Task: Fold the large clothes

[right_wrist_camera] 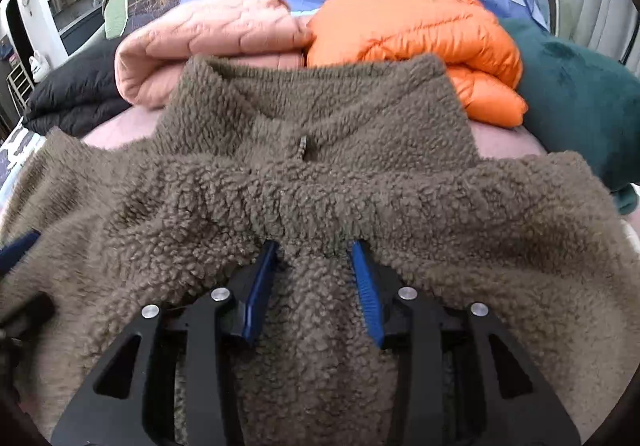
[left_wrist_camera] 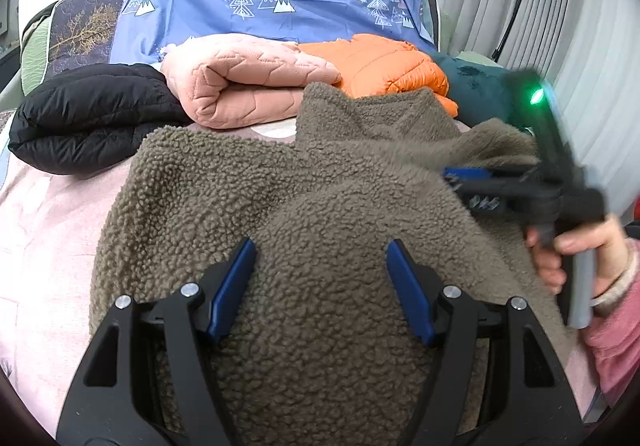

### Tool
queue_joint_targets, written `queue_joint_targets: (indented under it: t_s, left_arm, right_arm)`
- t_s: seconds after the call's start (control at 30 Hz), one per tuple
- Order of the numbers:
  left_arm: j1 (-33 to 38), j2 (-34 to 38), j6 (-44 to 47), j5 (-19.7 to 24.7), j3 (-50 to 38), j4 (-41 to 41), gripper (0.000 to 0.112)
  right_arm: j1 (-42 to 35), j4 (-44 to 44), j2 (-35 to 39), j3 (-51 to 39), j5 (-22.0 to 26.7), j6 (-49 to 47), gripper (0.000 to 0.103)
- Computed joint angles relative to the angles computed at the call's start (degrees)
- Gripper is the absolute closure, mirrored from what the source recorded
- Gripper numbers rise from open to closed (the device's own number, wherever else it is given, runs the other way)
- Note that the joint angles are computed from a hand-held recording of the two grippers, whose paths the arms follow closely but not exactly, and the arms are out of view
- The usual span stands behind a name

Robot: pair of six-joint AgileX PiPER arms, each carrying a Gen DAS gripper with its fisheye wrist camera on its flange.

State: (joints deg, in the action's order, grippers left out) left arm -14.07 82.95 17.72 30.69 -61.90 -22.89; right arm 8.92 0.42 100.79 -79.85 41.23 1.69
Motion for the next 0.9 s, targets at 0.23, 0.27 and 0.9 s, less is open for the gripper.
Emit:
queue_joint_targets:
  t_s: [0.23,0.27,0.9]
  left_arm:
    - [7.2,-4.8,8.7,4.9,-0.9,-13.1,0.043]
    - [8.3,-5.4,9.0,5.0,-1.2,-13.2,0.043]
    - [20.7,-2.5,12.6,14.3,-2.8,-13.4,0.036]
  right_arm:
    - [-13.0,10.4,-17.7,11.8,-5.3,-16.2,0.061]
    - [-16.8,12.0,-19.4,13.0,-6.1,-18.6,0.061]
    - [-20.6,11.2,-32.5,24.2,-8.9,-20.8,0.038]
